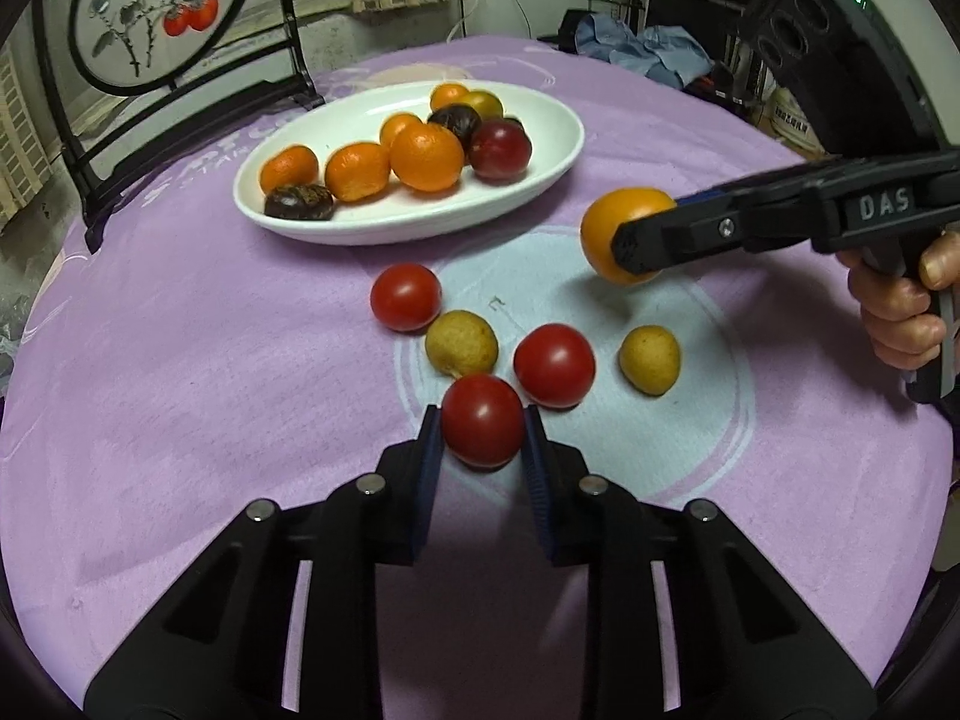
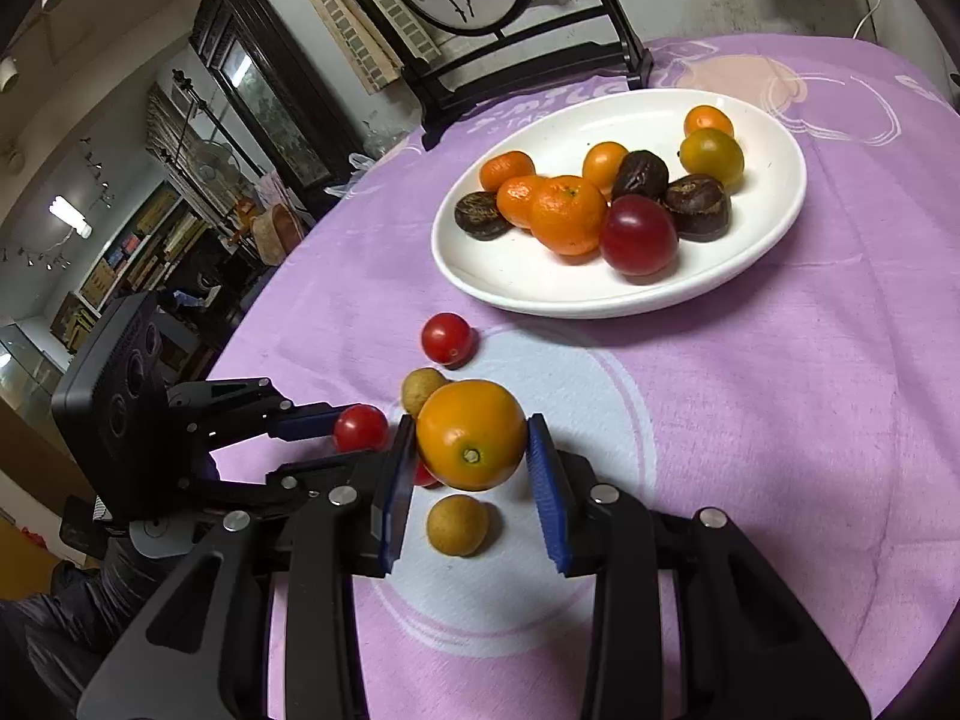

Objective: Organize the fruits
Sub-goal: 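Grasp a yellow orange with the right tool while the left tool grasps a red tomato, then lower both held fruits onto the white plate and release them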

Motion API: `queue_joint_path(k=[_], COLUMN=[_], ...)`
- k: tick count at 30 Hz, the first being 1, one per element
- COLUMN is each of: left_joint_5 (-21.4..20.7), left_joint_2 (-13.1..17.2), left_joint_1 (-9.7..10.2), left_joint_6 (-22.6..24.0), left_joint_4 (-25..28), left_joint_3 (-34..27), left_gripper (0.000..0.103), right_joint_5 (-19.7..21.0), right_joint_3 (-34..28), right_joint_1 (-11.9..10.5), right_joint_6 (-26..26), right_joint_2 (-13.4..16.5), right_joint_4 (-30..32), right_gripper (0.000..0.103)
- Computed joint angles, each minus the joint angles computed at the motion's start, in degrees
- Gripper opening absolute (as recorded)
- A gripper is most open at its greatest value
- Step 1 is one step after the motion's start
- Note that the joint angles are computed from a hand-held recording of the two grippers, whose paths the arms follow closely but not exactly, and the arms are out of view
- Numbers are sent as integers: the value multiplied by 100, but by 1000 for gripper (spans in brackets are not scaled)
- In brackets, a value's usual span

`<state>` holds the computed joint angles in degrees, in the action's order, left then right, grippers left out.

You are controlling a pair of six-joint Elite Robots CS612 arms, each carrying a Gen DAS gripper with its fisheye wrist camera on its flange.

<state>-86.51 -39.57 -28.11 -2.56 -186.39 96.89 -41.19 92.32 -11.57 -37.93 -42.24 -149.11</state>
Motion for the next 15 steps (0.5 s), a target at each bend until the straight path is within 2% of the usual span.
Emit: queue_joint_path(k=[6, 9, 13, 15], left_joint_5=[-63, 9, -79, -8], left_joint_2=[-90, -108, -70, -20], left_joint_1=[-14, -21, 32, 59], left_joint_6=[-406, -663, -967, -1127], left_joint_4=[-658, -893, -1049, -957], left_joint_3=[234, 263, 32, -232], left_gripper=[27, 27, 27, 27], right_joint_5=[118, 252, 264, 70], right_joint_3=[162, 218, 2, -162], right_joint_1=[-20, -34, -8, 35], right_joint_6=[-190, -30, 1229, 1820], right_joint_2=[-86, -79, 135, 274], right_joint_4=[-72, -471, -1735, -2394], right_gripper=[37, 37, 37, 37])
